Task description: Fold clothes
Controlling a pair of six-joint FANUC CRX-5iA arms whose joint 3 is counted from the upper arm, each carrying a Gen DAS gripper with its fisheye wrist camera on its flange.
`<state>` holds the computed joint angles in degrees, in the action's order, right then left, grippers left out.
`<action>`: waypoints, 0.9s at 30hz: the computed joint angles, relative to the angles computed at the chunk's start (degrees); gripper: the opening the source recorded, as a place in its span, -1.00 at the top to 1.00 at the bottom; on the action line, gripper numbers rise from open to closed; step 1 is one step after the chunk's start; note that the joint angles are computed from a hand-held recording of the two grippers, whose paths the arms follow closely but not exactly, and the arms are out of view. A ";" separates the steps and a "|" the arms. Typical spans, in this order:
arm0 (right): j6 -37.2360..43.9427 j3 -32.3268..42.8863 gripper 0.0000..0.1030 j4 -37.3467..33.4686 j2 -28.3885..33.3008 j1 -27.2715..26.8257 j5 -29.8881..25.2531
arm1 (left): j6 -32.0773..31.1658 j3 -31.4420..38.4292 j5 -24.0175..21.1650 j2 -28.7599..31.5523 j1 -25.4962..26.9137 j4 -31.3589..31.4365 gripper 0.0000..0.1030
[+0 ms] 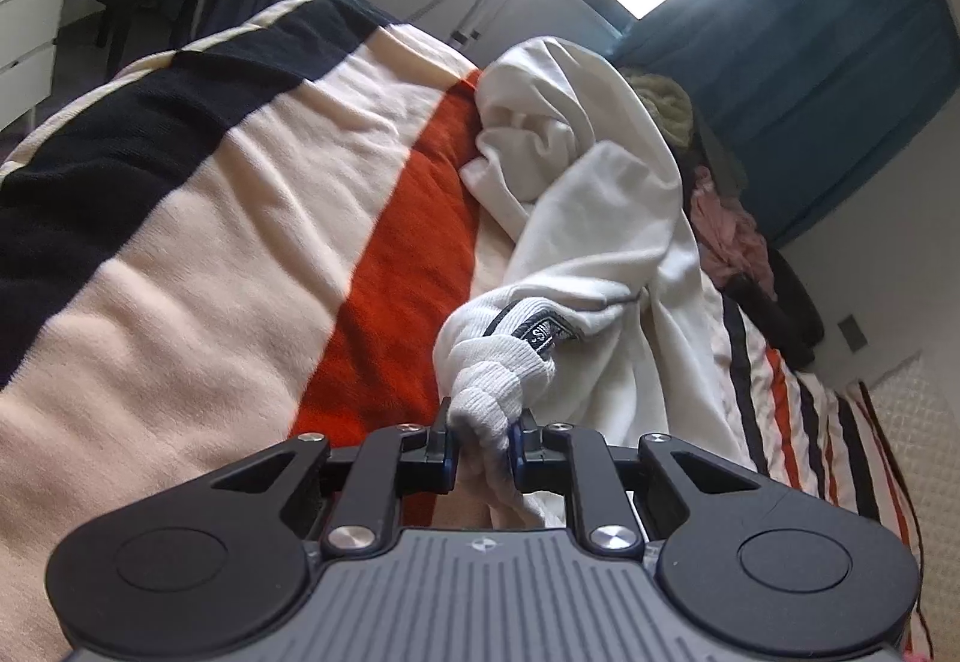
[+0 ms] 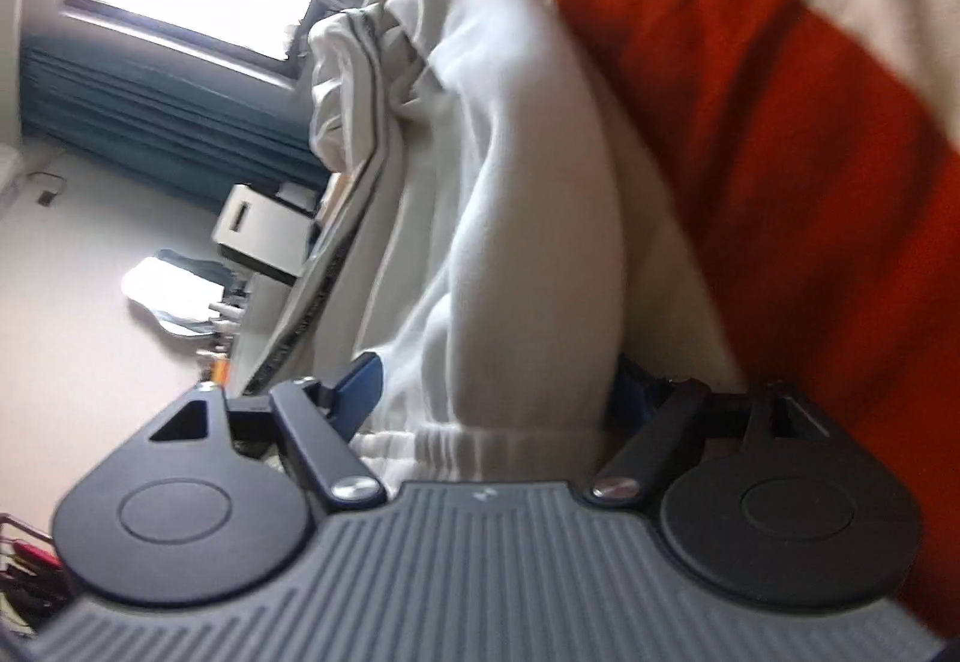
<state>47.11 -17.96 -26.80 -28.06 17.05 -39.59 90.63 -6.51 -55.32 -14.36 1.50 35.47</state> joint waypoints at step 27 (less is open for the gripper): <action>8.14 32.06 0.76 -12.17 31.74 24.37 9.34 | 16.05 51.80 -9.20 29.46 13.60 -22.03 0.74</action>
<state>55.24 14.10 -38.97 3.68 41.42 -30.26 106.67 45.30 -64.52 15.11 15.10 13.45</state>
